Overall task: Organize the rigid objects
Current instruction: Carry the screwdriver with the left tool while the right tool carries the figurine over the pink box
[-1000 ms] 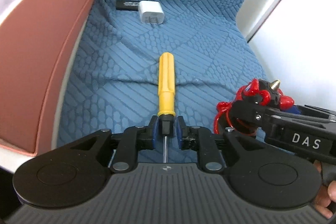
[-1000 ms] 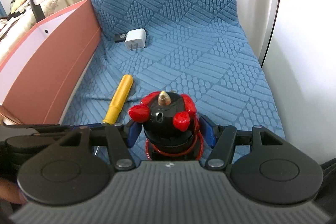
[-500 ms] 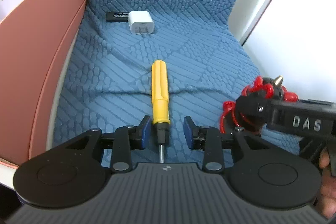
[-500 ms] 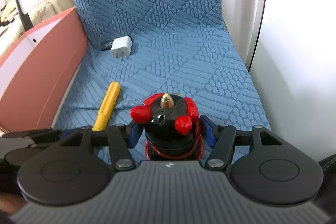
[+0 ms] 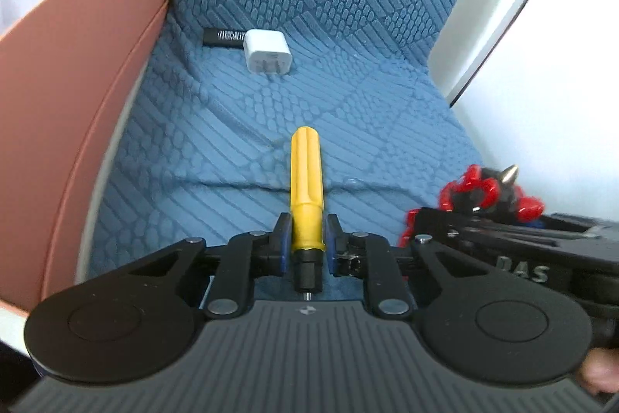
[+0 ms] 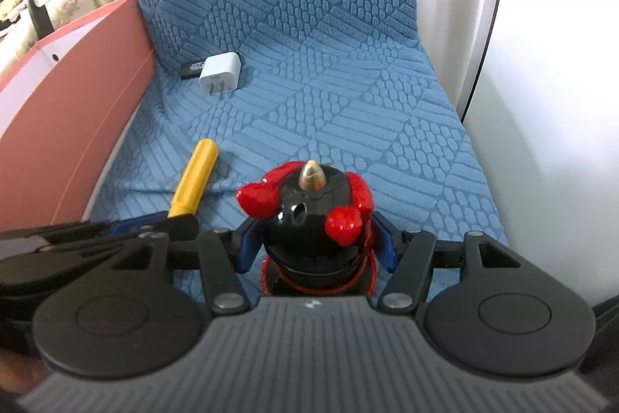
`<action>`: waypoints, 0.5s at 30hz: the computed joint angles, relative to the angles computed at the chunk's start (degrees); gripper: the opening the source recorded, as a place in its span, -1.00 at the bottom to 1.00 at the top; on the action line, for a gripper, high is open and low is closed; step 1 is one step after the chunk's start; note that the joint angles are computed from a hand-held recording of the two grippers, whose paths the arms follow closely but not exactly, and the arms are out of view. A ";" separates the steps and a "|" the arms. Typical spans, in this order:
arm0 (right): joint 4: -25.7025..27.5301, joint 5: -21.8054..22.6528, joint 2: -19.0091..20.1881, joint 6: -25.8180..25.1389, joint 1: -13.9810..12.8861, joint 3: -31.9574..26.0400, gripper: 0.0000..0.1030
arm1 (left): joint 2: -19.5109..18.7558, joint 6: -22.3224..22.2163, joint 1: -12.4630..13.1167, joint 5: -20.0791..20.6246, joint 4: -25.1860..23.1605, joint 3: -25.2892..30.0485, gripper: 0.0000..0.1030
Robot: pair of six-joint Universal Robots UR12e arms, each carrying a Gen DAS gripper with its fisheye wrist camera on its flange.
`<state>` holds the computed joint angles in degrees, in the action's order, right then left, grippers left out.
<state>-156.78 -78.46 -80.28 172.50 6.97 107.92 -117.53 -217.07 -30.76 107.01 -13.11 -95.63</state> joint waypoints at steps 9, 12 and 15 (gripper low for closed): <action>2.58 0.51 -0.34 0.09 0.17 -0.84 0.20 | 1.17 -1.39 -0.31 0.85 -0.94 0.15 -0.60; 3.35 0.66 -0.73 1.34 -0.02 -1.07 0.20 | 1.91 -2.12 -0.12 0.12 -1.64 -0.01 -0.59; 4.52 1.17 -1.23 1.15 -0.14 -1.47 0.20 | 2.83 -2.14 0.00 -0.41 -2.47 -0.11 -0.59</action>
